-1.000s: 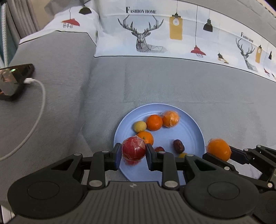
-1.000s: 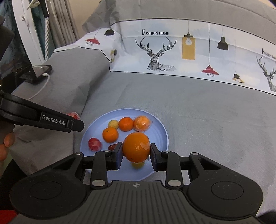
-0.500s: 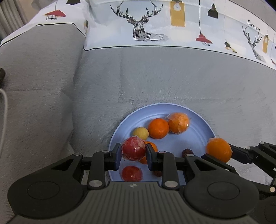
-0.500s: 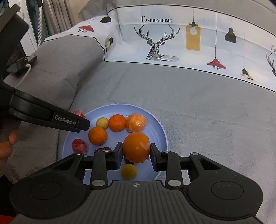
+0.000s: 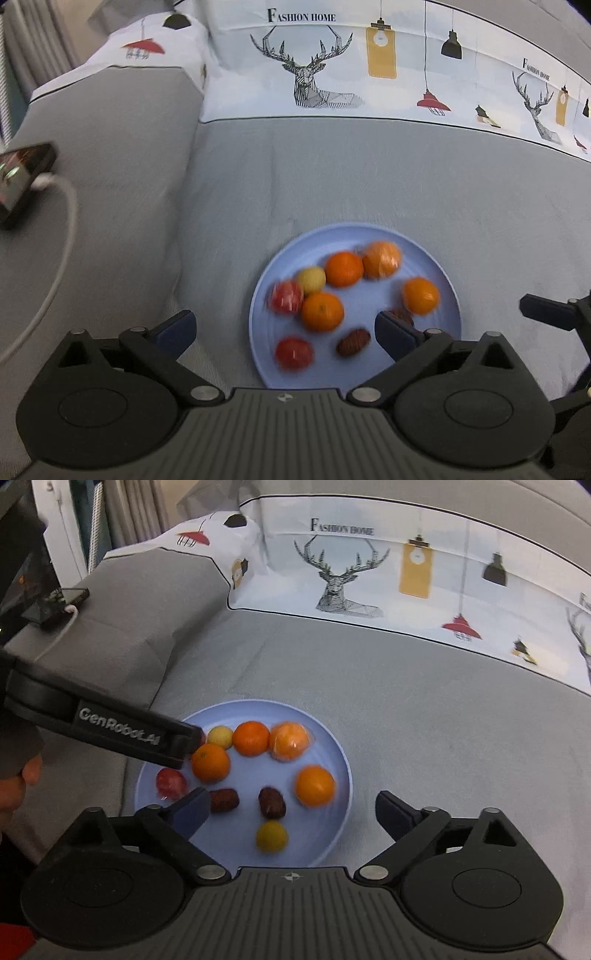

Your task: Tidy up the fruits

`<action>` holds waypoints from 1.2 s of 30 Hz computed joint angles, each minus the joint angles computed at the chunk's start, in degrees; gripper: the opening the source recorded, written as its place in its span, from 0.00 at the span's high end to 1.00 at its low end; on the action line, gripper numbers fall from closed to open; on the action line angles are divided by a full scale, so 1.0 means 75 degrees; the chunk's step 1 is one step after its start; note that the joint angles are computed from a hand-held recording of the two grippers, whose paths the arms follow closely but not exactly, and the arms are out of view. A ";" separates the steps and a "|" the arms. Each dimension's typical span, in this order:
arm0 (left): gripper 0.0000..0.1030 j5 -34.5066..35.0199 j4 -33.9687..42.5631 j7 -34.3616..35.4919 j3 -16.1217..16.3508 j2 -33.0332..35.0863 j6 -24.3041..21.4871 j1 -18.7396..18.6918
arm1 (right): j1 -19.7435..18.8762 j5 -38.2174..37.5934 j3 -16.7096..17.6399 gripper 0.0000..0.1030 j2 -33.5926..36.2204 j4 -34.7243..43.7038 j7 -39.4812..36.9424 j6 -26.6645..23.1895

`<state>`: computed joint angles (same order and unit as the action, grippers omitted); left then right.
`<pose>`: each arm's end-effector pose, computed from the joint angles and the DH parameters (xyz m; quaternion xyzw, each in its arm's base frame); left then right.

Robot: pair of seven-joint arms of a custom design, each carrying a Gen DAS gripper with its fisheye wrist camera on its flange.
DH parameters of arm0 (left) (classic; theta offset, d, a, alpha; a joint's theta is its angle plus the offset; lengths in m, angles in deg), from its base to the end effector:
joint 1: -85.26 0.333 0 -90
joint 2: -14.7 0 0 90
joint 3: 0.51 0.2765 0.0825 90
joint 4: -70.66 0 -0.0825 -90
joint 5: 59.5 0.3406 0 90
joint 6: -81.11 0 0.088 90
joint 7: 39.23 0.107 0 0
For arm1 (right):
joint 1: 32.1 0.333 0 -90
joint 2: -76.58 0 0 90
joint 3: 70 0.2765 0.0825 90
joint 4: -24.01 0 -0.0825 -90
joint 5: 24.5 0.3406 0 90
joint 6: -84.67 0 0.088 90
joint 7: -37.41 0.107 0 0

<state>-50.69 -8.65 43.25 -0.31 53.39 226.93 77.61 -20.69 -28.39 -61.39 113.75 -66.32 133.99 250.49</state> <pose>0.6981 -0.0938 0.3565 -0.6480 0.7206 -0.1547 0.1920 0.6526 0.2196 0.3362 -0.7398 0.5850 -0.1582 0.2923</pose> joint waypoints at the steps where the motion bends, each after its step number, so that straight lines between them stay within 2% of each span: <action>1: 0.00 -0.0015 -0.0429 -0.0047 -0.0008 -0.0313 0.0115 0.0005 | 0.0039 0.0010 -0.0050 0.03 -0.0225 -0.0295 0.0119 0.0081; 5: 0.00 0.0147 -0.1956 -0.0305 0.0055 -0.1441 0.0673 -0.0052 | 0.0290 -0.0172 -0.0302 0.01 -0.1083 -0.1404 0.0634 0.0479; 10: 0.00 0.0425 -0.3354 -0.0656 0.0041 -0.2522 0.1207 -0.0044 | 0.0838 -0.0897 -0.0860 0.01 -0.1926 -0.2484 0.1494 0.0952; 16: 0.00 0.1009 -0.4461 -0.1300 0.0019 -0.3417 0.1650 0.0024 | 0.1595 -0.2270 -0.1711 0.01 -0.2764 -0.3507 0.2974 0.1362; 20: 0.00 0.1399 -0.4889 -0.1720 -0.0075 -0.3791 0.1769 0.0125 | 0.1876 -0.3353 -0.2101 0.01 -0.3093 -0.3842 0.3929 0.1571; 23: 0.00 0.1604 -0.5118 -0.1924 -0.0173 -0.3997 0.1814 0.0232 | 0.1913 -0.4029 -0.2215 0.01 -0.3250 -0.3971 0.4559 0.1653; 31: 0.00 0.2021 -0.5385 -0.2258 -0.0388 -0.4278 0.1830 0.0412 | 0.1722 -0.5538 -0.2180 0.01 -0.3564 -0.4179 0.5932 0.1702; 36: 0.00 0.2214 -0.5444 -0.2411 -0.0439 -0.4342 0.1849 0.0472 | 0.1458 -0.6074 -0.1939 0.01 -0.3648 -0.4189 0.6415 0.1650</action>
<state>-34.09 -49.48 25.16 -3.60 20.83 240.79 81.16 -9.75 -73.95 -75.93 86.39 -97.74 182.10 262.86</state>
